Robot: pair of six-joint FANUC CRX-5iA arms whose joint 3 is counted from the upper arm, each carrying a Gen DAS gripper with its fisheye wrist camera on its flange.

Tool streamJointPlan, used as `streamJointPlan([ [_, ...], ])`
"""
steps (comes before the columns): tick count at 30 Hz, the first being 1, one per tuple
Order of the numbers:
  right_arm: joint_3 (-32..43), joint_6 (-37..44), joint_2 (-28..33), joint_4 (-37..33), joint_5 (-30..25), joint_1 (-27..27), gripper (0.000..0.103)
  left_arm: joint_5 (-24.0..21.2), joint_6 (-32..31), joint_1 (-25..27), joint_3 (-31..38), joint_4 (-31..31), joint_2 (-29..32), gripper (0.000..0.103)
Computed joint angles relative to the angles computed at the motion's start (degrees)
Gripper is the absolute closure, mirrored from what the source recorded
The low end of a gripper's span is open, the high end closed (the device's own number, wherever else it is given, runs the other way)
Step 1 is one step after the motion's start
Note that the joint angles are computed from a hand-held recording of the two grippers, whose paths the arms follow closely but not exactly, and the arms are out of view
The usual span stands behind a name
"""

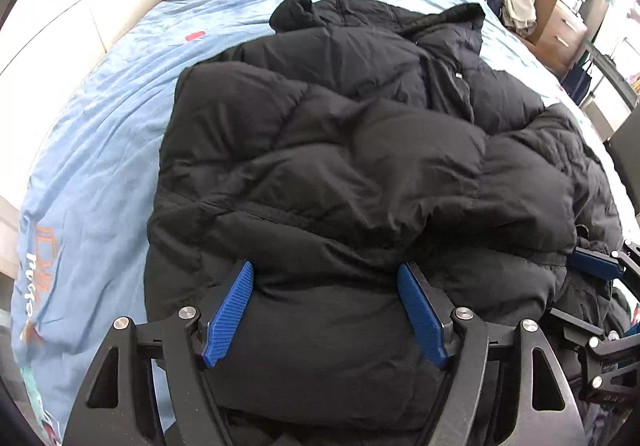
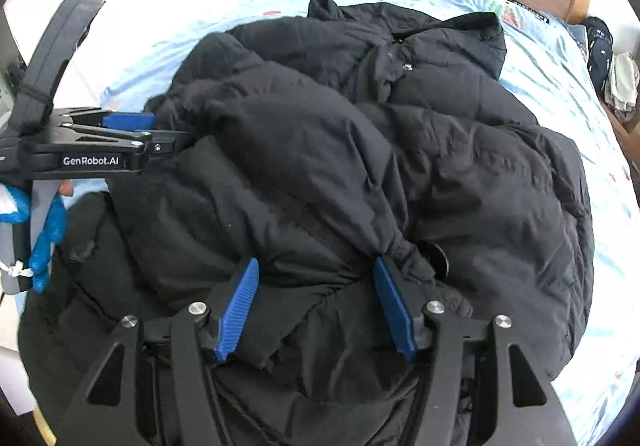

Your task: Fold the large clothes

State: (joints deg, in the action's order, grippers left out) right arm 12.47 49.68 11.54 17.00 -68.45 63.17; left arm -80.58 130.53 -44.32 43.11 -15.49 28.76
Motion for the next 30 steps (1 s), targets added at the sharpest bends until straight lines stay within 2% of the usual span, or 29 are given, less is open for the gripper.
streamJointPlan([
  [10, -3.3, -3.3, 0.3, 2.0, 2.5, 0.6, 0.031, 1.9, 2.2, -0.3, -3.9, -0.5, -1.7, 0.022],
  [15, -4.1, -3.6, 0.1, 2.5, 3.2, 1.1, 0.024, 0.5, 2.6, -0.8, -3.1, -1.4, -1.2, 0.019],
  [23, -3.5, -2.5, 0.2, -0.2, 3.7, 0.5, 0.016, -6.5, 2.3, -2.0, 3.2, -3.4, 2.4, 0.014],
  [30, -4.8, -2.8, -0.7, -0.3, 5.3, 0.5, 0.016, -10.7, 1.6, -2.6, 7.9, -4.5, 5.1, 0.014],
])
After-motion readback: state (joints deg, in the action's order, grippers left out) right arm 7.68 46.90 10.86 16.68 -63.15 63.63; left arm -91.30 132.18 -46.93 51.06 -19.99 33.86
